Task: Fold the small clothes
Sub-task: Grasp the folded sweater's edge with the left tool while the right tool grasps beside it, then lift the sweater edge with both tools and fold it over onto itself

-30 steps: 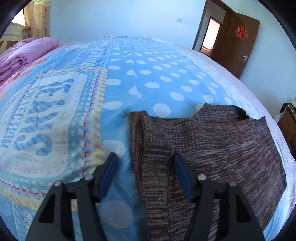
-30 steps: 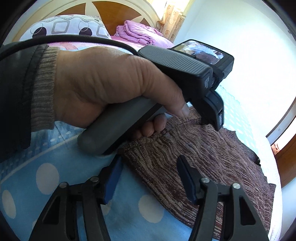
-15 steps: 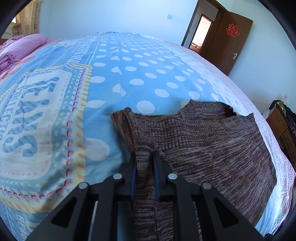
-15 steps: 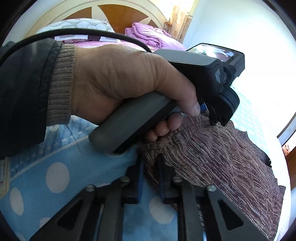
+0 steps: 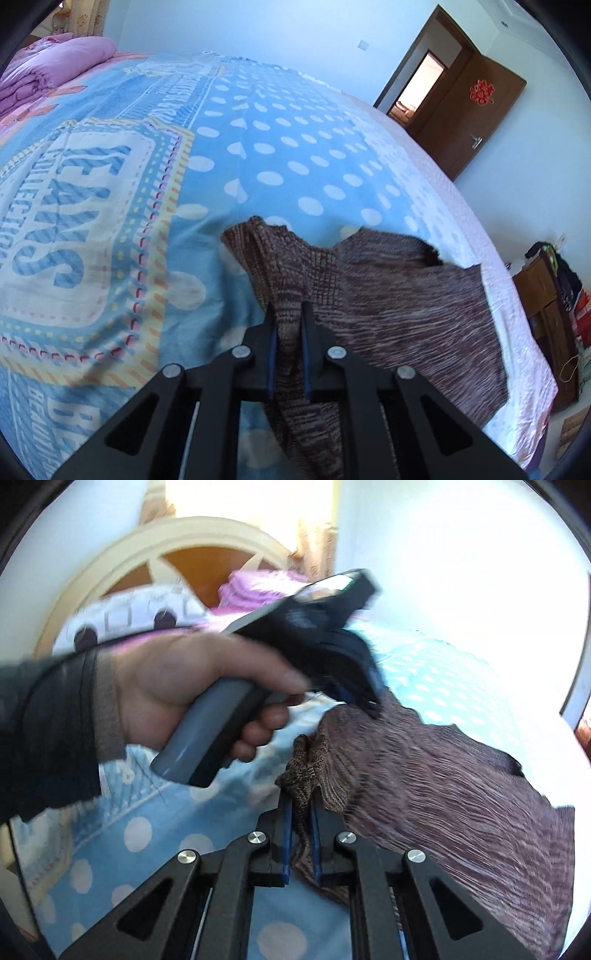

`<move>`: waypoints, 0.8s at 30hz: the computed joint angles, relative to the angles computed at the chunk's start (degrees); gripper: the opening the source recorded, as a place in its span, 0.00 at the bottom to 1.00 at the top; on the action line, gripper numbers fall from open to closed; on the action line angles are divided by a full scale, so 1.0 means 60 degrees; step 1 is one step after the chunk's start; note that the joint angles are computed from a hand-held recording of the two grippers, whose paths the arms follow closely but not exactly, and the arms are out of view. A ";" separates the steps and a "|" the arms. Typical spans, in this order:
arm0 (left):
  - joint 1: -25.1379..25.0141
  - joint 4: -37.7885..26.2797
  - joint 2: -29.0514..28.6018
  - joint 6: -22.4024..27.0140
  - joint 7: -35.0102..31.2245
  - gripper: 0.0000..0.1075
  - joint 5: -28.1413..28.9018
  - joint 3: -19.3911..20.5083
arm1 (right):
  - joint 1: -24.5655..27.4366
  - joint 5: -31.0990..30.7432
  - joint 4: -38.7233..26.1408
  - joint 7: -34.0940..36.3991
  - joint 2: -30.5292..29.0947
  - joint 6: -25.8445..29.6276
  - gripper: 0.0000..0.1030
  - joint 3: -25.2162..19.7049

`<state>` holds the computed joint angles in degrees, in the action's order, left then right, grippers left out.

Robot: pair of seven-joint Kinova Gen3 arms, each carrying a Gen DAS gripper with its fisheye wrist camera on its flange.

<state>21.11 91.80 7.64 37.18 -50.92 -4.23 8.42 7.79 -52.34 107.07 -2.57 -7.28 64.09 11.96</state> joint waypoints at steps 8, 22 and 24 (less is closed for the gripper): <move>0.0931 -0.1171 0.0254 0.0431 0.1387 0.09 -0.1250 0.0074 | 0.1324 -0.1004 -0.0841 0.0336 0.0585 0.1842 0.07 0.0899; 0.2542 -0.3765 0.1806 0.0464 0.1667 0.09 -0.1815 -0.0020 | 0.4541 -0.1942 -0.2564 -0.0059 0.2241 0.4568 0.07 0.1063; 0.2767 -0.4268 0.2181 0.0628 0.1495 0.09 -0.1771 -0.0065 | 0.4968 -0.1974 -0.2640 -0.0078 0.2405 0.4671 0.06 0.1011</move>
